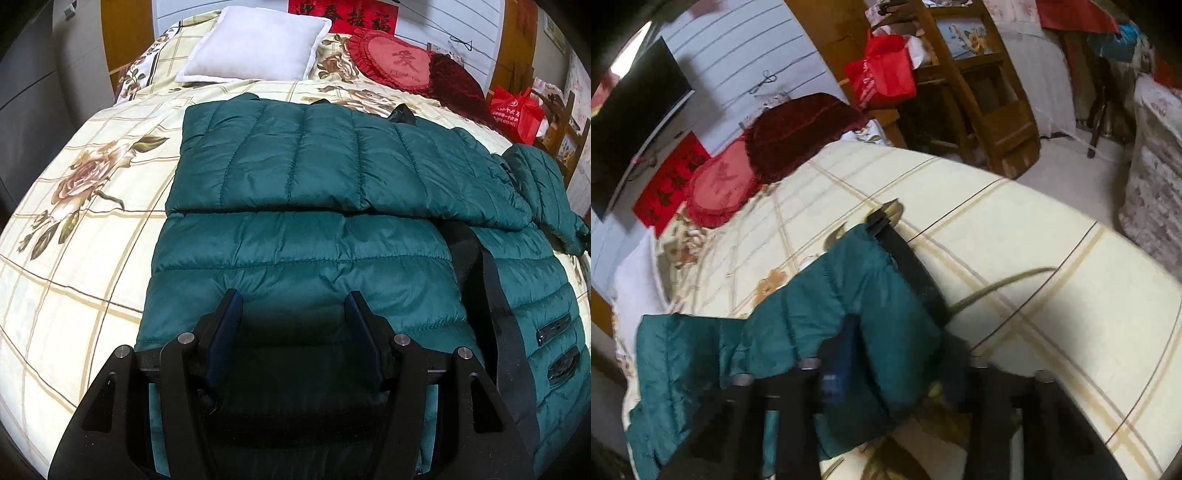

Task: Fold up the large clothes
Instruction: 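Grasp the sleeve cuff nearest the right tool with the right tool, then lift the held sleeve toward the jacket center with the right tool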

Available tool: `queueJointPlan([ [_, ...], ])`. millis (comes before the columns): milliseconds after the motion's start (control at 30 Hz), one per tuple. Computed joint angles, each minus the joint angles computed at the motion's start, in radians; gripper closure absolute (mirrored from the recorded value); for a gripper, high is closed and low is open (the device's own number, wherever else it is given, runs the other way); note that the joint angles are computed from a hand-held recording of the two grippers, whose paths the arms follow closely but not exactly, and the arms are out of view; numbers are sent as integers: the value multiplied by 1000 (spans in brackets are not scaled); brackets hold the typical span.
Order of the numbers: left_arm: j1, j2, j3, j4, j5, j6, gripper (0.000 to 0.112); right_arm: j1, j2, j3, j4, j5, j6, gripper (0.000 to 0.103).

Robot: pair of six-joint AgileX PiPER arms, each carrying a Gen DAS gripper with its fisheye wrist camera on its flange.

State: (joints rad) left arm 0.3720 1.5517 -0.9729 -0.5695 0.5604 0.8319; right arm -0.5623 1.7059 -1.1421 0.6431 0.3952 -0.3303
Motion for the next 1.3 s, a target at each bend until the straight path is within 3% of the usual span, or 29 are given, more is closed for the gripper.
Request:
queueJointPlan([
  [133,4,-2,0,-3,-4,-7,54,56,-122,62,-328,-60,293,84],
  [300,14,0,-9,7,-9,-27,54,81,-285,37,-678,28,599,85],
  [567,34,-2,-18,31,-14,-65,54,182,-462,-129,-789,276,688,86],
  [700,56,-2,-31,64,-17,-107,54,385,-479,-191,-913,340,826,86],
  [867,62,32,-74,191,-4,-230,54,704,-417,-225,-1065,335,1059,86],
  [1033,81,49,-107,218,10,-253,54,996,-250,-254,-1178,235,1256,86],
  [1300,84,80,-155,204,55,-260,54,1194,71,-330,-1193,60,1299,86],
])
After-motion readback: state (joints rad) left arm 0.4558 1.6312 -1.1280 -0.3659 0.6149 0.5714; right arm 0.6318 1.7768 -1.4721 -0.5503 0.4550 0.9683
